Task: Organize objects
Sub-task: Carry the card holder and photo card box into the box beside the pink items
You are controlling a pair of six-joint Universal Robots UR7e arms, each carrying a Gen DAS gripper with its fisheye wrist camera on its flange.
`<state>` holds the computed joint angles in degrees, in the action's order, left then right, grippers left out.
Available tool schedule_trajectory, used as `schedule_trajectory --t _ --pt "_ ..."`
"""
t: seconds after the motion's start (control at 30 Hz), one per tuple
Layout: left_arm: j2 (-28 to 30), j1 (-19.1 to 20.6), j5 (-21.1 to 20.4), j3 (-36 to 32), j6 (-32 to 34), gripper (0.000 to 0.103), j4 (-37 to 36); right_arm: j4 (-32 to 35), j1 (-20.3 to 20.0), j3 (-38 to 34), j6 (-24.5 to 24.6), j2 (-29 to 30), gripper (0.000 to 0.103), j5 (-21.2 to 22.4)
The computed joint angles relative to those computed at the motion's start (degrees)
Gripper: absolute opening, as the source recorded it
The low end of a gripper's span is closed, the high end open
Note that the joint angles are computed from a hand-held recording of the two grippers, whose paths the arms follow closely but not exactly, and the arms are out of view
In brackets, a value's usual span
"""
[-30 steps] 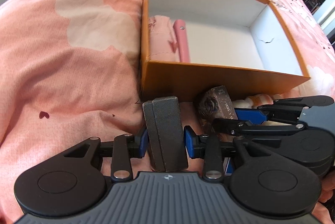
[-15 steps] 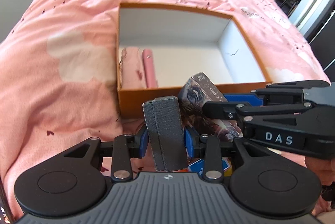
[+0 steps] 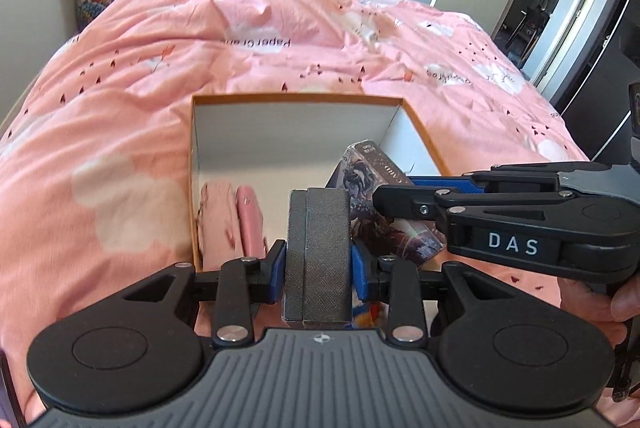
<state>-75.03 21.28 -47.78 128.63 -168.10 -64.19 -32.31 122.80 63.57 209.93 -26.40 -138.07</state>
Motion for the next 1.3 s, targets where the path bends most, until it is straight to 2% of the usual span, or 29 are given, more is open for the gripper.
schedule_trajectory --t 0.23,0.33,0.5,0.7,1.1,1.3 --pt "-7.1 1.92 3.98 2.45 -0.78 0.037 4.86 -1.41 0.23 6.85 6.64 -3.39 0.023 1.65" --pt "-12.19 4.15 6.93 5.89 1.77 0.037 1.57 -5.65 0.04 12.14 9.16 -5.77 0.023 1.8" --pt "-17.13 9.94 10.19 10.75 9.03 0.037 -8.4 -15.22 -1.28 21.06 9.25 -9.48 0.023 0.17" --pt "-17.39 14.36 10.29 13.28 15.0 0.037 -18.11 -25.55 -2.7 29.13 10.05 -12.21 0.023 -3.64" --pt "-13.88 19.2 9.07 13.41 19.91 0.037 -25.32 -37.29 -4.15 36.27 10.88 -13.85 0.023 -7.28" --pt "-11.65 19.82 8.45 12.08 21.12 0.039 -24.19 -40.87 -4.68 38.44 10.18 -14.54 0.024 -9.86"
